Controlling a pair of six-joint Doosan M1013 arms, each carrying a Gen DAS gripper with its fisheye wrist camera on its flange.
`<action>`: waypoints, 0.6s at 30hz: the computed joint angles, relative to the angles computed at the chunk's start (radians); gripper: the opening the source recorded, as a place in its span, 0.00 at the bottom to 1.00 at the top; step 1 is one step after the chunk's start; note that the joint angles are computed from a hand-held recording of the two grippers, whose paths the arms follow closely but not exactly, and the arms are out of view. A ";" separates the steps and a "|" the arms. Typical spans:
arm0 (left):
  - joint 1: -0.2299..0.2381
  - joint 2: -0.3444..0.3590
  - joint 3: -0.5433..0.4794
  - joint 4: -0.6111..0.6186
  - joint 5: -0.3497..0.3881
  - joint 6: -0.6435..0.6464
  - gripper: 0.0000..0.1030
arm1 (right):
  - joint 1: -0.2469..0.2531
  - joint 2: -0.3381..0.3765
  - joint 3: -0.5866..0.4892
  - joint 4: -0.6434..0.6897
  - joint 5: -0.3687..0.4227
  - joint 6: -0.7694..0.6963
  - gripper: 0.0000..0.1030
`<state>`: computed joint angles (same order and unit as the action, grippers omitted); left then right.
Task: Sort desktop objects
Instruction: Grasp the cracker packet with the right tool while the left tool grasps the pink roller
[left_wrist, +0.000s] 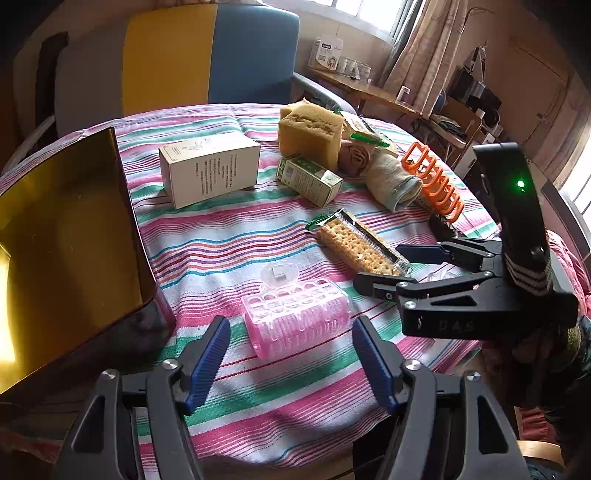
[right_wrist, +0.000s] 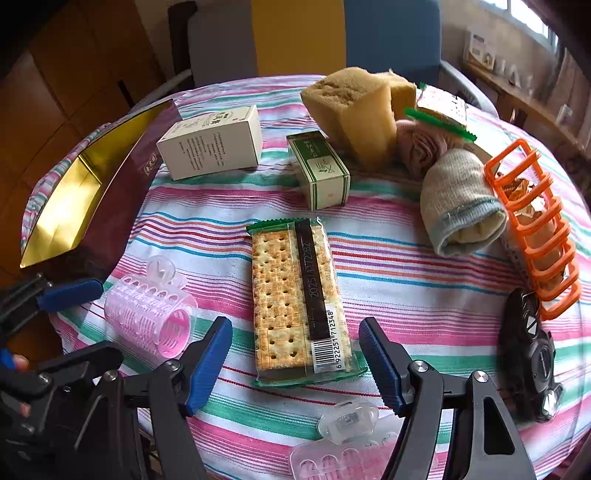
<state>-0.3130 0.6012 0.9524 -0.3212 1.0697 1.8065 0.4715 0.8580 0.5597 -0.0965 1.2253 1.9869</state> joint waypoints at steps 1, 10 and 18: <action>-0.002 0.004 -0.007 0.010 0.006 -0.012 0.77 | 0.004 -0.009 0.018 -0.011 -0.014 -0.005 0.72; -0.028 0.039 -0.054 0.115 0.026 -0.093 0.79 | 0.010 -0.025 0.069 -0.050 -0.065 -0.034 0.77; -0.018 0.056 -0.065 0.093 0.045 -0.116 0.82 | 0.008 -0.018 0.064 -0.034 -0.072 -0.047 0.88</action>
<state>-0.3311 0.6570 0.8874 -0.2282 1.1151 1.6906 0.4798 0.8395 0.6237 -0.1308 1.1529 1.9403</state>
